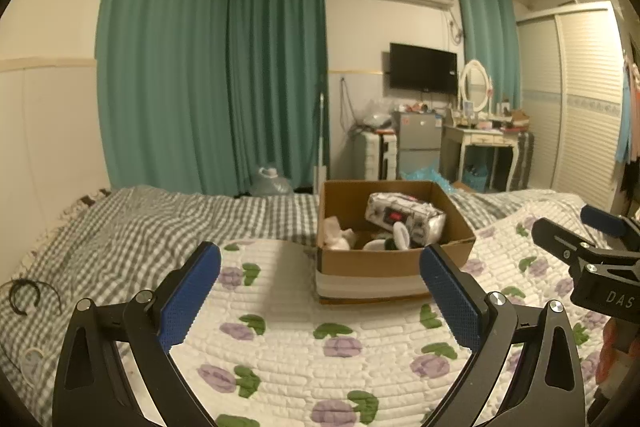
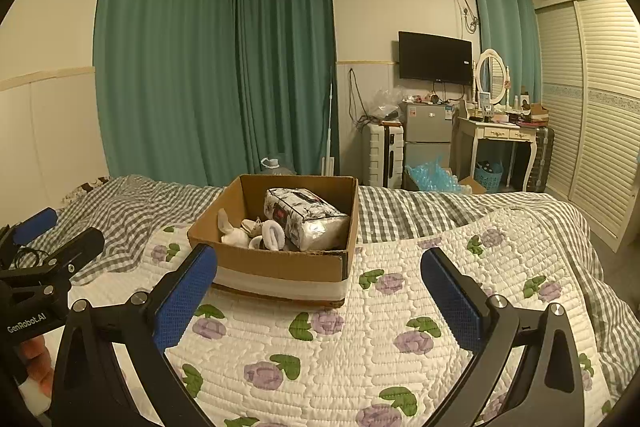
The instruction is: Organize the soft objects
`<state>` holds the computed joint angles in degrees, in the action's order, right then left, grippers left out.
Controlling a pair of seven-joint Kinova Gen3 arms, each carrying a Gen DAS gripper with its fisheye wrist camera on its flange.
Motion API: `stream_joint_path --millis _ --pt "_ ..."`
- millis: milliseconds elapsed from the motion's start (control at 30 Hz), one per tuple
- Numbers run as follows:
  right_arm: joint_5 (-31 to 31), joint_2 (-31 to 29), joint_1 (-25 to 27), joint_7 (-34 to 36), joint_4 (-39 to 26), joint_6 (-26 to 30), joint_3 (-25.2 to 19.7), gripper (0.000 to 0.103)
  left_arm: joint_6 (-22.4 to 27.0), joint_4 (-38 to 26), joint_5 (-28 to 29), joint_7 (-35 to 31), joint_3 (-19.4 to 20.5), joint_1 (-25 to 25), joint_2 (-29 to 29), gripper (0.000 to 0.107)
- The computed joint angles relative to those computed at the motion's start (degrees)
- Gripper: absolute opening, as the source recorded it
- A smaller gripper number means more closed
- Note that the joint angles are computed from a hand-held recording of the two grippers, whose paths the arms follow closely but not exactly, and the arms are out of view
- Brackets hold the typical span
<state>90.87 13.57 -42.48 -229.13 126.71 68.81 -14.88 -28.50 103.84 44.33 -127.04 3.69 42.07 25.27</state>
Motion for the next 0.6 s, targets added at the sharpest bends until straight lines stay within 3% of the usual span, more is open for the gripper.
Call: stream_joint_path --millis 600 --pt "0.21 0.16 0.37 0.1 -0.24 -0.62 0.13 0.102 -0.04 0.1 0.22 -0.46 0.03 0.03 -0.06 0.102"
